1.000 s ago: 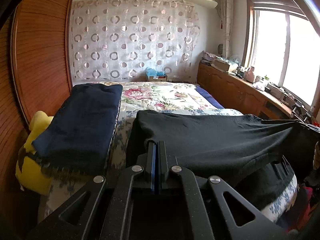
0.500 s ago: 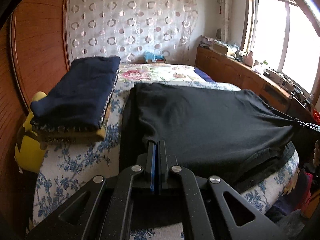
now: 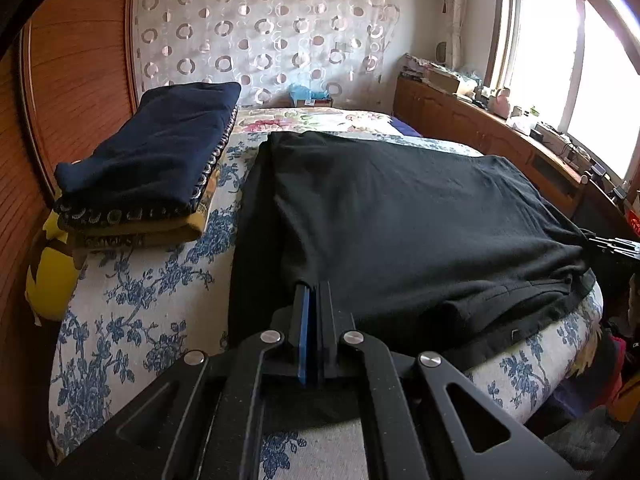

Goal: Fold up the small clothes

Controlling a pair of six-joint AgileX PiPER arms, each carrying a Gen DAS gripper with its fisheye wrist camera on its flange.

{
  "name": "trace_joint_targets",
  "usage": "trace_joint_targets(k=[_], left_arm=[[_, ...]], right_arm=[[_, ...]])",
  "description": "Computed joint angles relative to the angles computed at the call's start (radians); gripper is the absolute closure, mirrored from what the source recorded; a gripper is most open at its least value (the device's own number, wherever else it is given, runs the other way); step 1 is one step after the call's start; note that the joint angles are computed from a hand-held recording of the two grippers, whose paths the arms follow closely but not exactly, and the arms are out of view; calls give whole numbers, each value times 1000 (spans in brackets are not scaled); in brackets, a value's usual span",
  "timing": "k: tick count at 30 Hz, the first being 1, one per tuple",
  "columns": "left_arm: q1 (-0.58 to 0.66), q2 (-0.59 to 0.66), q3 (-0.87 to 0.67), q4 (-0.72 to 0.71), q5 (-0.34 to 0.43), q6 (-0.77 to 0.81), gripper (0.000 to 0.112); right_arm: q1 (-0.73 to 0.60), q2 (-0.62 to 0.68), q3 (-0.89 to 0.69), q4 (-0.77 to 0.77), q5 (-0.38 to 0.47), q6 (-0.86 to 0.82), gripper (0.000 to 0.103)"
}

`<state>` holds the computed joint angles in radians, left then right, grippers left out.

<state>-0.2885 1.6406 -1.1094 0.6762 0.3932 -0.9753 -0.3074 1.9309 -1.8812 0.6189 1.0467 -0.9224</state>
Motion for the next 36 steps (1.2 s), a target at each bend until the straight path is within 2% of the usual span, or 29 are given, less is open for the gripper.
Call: trace_joint_targets(k=[3, 7, 8, 15, 21, 25, 26, 30, 35, 36], left_arm=[[2, -7, 10, 2, 1, -4, 109], [-5, -2, 6, 15, 11, -17, 109], [-6, -2, 5, 19, 12, -21, 109], [-8, 3, 1, 10, 18, -13, 109], [5, -8, 17, -3, -3, 4, 109], [13, -23, 28, 10, -9, -8, 85], [18, -27, 32, 6, -13, -4, 78], [41, -32, 29, -33, -22, 40, 66], [79, -1, 12, -152, -47, 171, 45], [83, 13, 2, -166, -33, 190, 44]], right_arm=[[1, -14, -10, -9, -1, 1, 75], [2, -37, -20, -3, -23, 13, 51], [6, -39, -28, 0, -21, 16, 48], [92, -46, 38, 0, -53, -7, 48], [194, -6, 17, -24, -48, 5, 48], [255, 48, -69, -61, -37, 36, 48], [266, 87, -132, -71, -17, 53, 48], [295, 146, -196, -86, 0, 65, 48], [320, 223, -293, -116, 35, 96, 46], [313, 230, -302, -105, 46, 91, 46]])
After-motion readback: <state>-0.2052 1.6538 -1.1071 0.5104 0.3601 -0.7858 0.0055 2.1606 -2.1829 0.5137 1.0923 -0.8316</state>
